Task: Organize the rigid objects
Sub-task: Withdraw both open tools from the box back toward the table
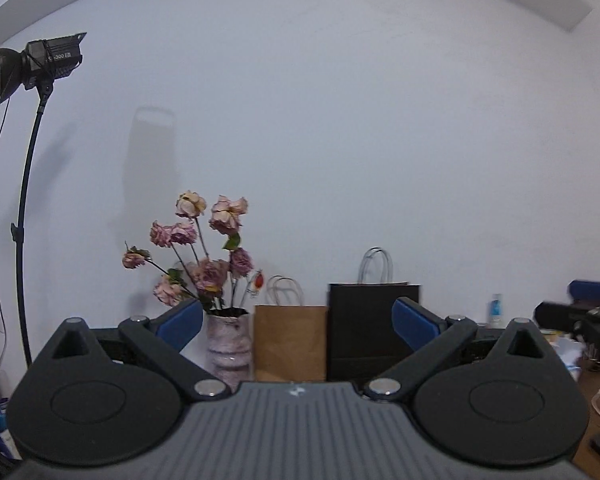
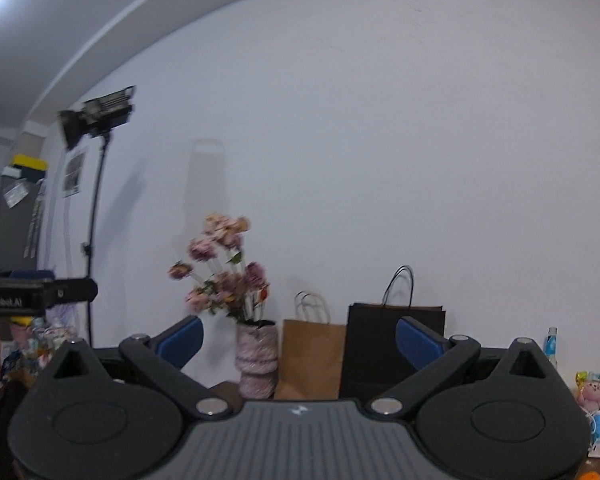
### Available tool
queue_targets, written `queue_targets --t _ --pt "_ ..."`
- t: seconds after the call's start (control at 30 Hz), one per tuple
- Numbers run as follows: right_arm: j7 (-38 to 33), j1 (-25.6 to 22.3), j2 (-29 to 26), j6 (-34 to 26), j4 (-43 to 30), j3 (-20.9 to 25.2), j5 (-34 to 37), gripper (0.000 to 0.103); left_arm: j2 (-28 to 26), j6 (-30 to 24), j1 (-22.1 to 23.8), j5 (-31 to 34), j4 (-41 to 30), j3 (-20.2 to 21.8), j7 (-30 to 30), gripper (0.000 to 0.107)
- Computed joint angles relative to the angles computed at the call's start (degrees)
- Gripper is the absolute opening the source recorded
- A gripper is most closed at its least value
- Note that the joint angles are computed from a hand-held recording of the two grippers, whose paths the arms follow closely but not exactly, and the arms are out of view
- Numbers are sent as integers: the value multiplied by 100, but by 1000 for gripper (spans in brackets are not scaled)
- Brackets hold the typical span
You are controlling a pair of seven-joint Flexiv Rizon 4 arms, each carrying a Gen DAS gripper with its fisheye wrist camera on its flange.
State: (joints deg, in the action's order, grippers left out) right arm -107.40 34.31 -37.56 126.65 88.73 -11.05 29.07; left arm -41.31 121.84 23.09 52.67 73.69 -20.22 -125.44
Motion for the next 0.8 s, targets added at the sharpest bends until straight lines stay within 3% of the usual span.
queue_targets --t 0.07,0.13,0.23,0.33,0.43,0.53,0.67,0.8 --pt "92 -105 105 473 581 353 -175 103 33 830 -234 -578 636 581 426 103" --pt "37 -57 114 935 1024 527 -76 103 23 1317 -408 -779 1117 981 740 103" --pt "-251 172 13 1306 1378 634 439 103 -123 2022 -659 -1316 1741 1450 1377 103" --pt "-321 286 -165 1570 1551 838 882 103 -258 2522 -678 -1541 2259 1640 1758 103" --pt "-314 369 -360 1648 1660 992 1179 103 -349 2481 -576 -1572 2612 1649 1792 103" --pt "-559 530 -584 1497 1550 939 1602 103 -445 2089 -480 -1434 2696 1560 1827 103" --pt "-612 570 -748 1226 1408 912 1742 103 -623 1757 -575 -1706 2665 1534 2354 103" --pt "-413 489 -833 962 1300 870 1575 103 -744 1378 -345 -1557 2526 1144 2389 103"
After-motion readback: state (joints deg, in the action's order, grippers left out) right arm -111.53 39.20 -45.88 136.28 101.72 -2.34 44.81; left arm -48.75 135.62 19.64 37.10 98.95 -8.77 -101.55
